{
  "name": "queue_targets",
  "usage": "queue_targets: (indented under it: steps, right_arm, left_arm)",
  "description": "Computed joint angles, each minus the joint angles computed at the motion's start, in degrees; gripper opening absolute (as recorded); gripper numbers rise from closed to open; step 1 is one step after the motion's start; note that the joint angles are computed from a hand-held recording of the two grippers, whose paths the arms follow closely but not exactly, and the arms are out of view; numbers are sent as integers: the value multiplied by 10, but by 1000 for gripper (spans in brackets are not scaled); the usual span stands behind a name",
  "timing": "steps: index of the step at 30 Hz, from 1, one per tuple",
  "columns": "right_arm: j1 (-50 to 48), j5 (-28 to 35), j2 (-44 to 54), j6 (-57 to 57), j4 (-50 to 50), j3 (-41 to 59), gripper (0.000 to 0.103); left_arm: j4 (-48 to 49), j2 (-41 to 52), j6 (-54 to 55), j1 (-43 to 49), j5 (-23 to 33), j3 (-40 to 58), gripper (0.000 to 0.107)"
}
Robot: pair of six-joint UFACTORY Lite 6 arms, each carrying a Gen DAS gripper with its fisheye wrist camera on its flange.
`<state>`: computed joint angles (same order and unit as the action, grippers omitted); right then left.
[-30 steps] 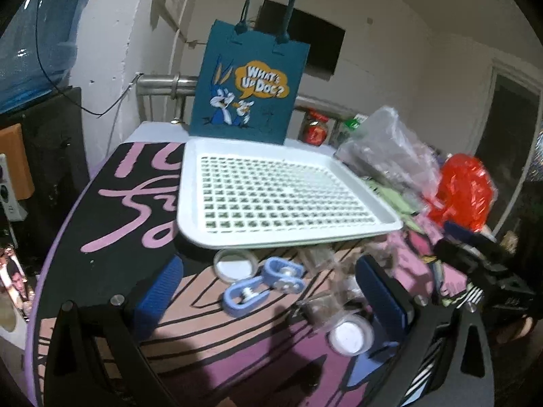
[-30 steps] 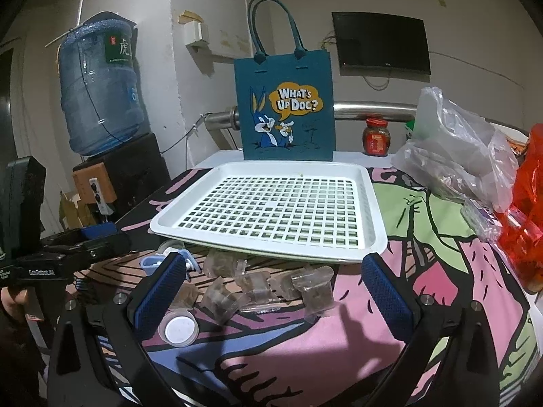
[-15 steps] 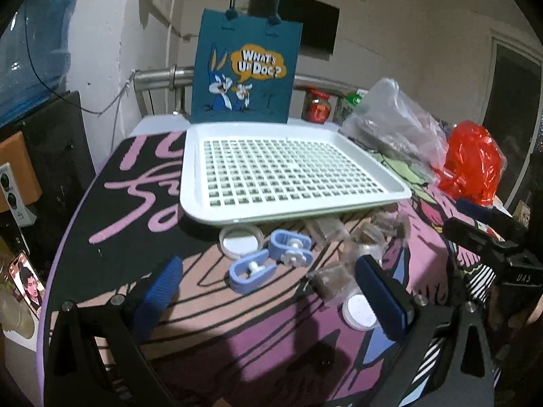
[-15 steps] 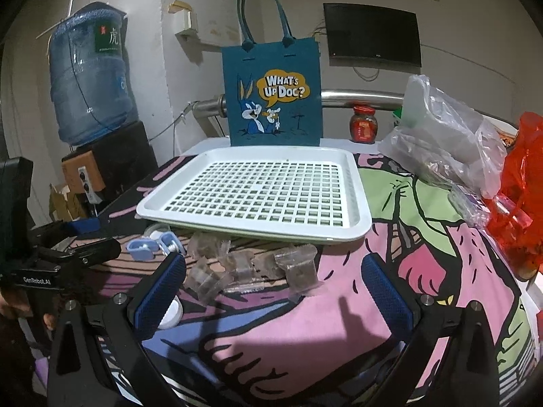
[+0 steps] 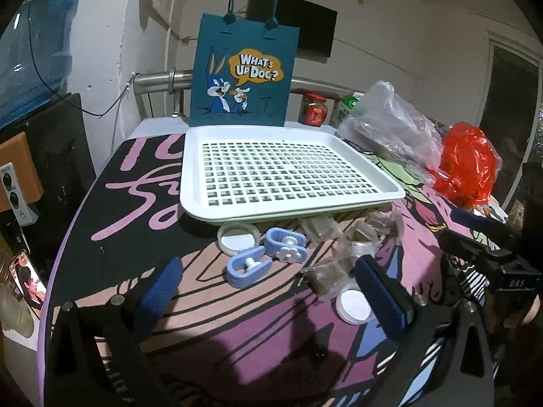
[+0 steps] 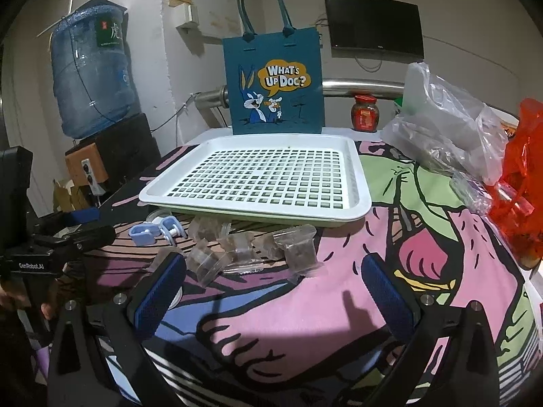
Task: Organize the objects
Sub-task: 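Reach both grippers toward the blue clips and clear bags by the tray, then grasp a blue clip with the left gripper while the right grasps a clear bag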
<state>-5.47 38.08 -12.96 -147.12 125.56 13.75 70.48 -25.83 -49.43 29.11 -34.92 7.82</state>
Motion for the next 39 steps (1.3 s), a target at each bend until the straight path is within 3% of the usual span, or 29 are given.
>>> queue_targets:
  steps: [6, 9, 16, 25, 30, 37, 39]
  right_arm:
    - [-39, 12, 25, 66, -81, 30, 103]
    - [-20, -9, 13, 39, -49, 32, 103]
    - [27, -51, 56, -5, 14, 73, 103]
    - [48, -91, 167, 53, -31, 164, 85]
    - [49, -96, 201, 89, -62, 187, 70]
    - [52, -102, 220, 87, -48, 206, 64]
    - [52, -104, 235, 96, -55, 217, 56]
  left_arm:
    - [0, 12, -11, -10, 20, 13, 103]
    - [-45, 32, 15, -42, 57, 26, 100]
    - [-87, 105, 39, -63, 73, 70, 98]
    - [-91, 161, 44, -72, 80, 102, 87]
    - [-112, 179, 61, -86, 86, 112, 81]
    - [-122, 202, 63, -100, 93, 127, 72]
    - [-117, 209, 55, -104, 97, 132, 68]
